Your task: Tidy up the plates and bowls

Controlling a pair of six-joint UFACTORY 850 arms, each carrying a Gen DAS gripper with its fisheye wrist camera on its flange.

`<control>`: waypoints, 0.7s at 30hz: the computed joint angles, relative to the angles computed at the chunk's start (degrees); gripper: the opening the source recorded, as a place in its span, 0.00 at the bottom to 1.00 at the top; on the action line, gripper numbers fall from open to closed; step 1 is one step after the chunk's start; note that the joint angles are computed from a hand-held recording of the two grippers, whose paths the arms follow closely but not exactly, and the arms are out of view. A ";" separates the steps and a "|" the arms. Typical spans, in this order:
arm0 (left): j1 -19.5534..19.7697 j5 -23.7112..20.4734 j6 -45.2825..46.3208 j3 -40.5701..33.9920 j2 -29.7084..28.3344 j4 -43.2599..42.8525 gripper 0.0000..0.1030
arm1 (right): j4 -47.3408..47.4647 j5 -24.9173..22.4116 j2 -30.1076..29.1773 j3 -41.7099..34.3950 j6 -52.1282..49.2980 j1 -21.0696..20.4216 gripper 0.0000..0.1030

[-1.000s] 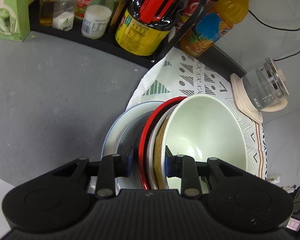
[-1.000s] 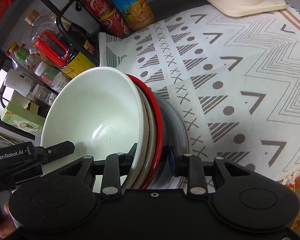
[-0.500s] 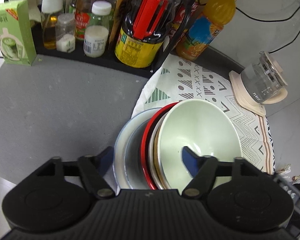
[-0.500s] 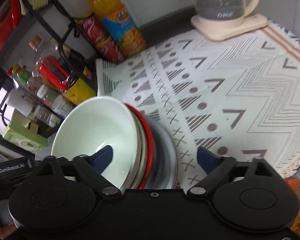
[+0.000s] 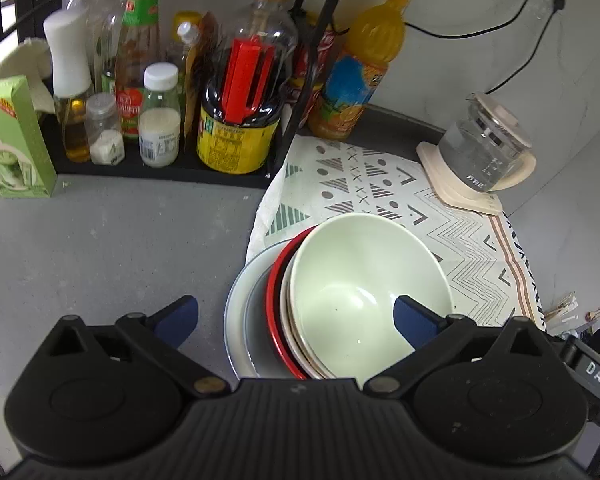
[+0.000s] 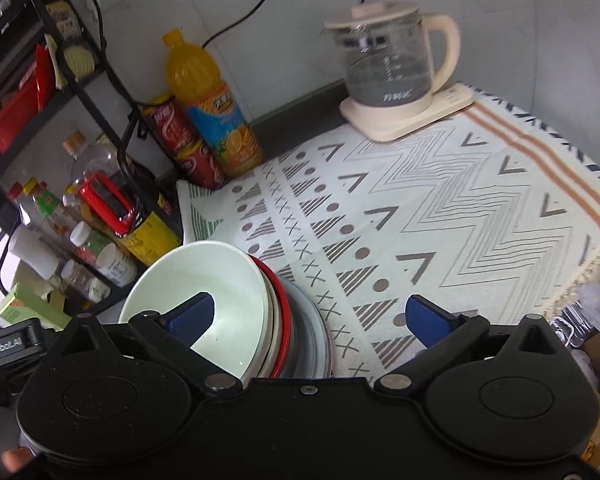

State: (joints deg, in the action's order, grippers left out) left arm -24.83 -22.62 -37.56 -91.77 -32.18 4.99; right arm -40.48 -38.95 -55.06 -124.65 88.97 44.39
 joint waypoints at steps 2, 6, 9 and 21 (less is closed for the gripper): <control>-0.36 1.38 0.27 0.80 0.74 0.50 1.00 | -2.30 -0.45 1.74 2.44 2.63 0.58 1.00; -1.36 1.85 -2.75 1.78 1.88 3.58 1.00 | -7.19 -2.24 4.42 6.39 5.59 1.59 1.00; -2.30 1.87 -4.45 2.46 2.78 5.44 1.00 | -8.53 -2.21 6.53 9.58 7.34 1.81 1.00; -5.84 0.42 -17.02 7.94 8.75 17.91 1.00 | -17.42 -5.40 14.25 19.28 11.97 4.02 1.00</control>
State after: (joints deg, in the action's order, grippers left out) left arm -30.67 -22.19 -54.58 -83.83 -23.43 22.89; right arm -57.90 -44.34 -40.82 -105.37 100.94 48.42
